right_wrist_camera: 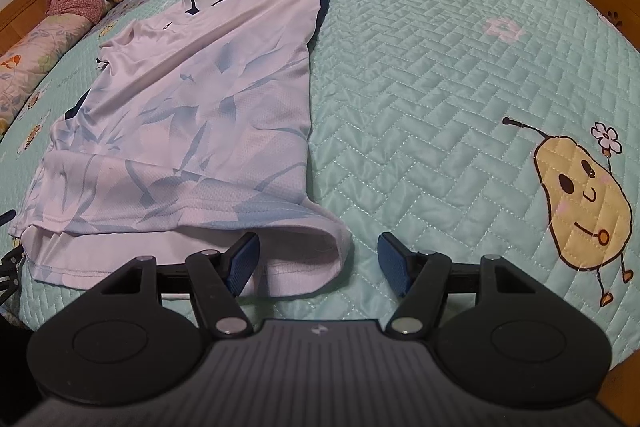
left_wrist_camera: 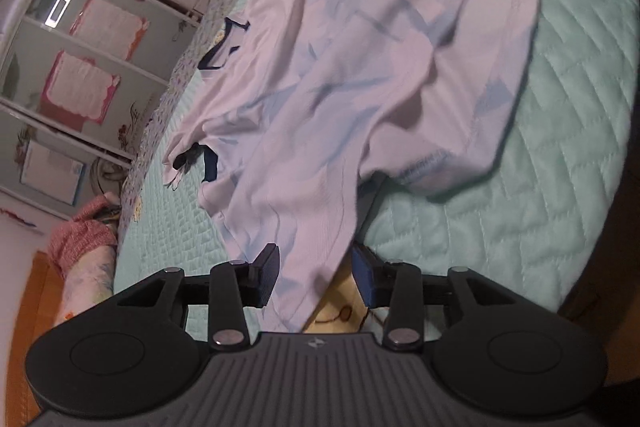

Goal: Fold clothes

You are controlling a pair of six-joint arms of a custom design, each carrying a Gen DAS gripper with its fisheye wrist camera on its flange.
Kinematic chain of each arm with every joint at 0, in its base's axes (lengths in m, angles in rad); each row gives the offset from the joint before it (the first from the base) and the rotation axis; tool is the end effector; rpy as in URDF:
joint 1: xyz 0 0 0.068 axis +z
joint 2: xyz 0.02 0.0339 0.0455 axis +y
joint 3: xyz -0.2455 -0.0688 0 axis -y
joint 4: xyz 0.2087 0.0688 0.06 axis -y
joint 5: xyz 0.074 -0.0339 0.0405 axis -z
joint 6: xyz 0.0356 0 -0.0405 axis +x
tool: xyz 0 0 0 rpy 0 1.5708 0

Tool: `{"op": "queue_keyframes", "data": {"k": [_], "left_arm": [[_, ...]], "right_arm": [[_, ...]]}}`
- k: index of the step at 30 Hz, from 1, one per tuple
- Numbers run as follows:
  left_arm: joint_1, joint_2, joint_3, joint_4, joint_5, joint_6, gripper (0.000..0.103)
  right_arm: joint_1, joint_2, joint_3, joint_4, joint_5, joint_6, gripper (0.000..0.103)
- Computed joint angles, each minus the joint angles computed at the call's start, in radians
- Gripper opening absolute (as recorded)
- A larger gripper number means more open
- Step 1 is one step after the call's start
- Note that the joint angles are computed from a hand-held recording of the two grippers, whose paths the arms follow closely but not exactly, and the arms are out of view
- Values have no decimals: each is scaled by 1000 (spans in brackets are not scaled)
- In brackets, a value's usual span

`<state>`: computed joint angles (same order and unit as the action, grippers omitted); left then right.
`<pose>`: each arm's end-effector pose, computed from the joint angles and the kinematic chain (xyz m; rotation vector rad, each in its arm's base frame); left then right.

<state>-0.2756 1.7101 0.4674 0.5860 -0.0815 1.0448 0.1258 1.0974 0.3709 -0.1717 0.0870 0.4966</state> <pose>0.2556 -0.0693 0.1115 1.3583 1.8237 0.5054 0.1712 0.0185 0.1526 0.4925 2.4217 0.1621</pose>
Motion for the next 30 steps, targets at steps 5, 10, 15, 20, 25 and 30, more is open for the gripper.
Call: {"op": "queue_keyframes", "data": {"k": [5, 10, 15, 20, 25, 30], "left_arm": [[22, -10, 85, -108, 34, -122, 44], [44, 4, 155, -178, 62, -220, 46], [62, 42, 187, -186, 60, -301, 47], [70, 44, 160, -175, 62, -271, 47], [51, 39, 125, -131, 49, -242, 47], [8, 40, 85, -56, 28, -198, 47]], "right_arm": [[5, 3, -4, 7, 5, 4, 67], [7, 1, -7, 9, 7, 8, 67], [9, 0, -9, 12, 9, 11, 67], [1, 3, -10, 18, 1, 11, 67], [10, 10, -7, 19, 9, 17, 68], [3, 8, -9, 20, 4, 12, 68]]}}
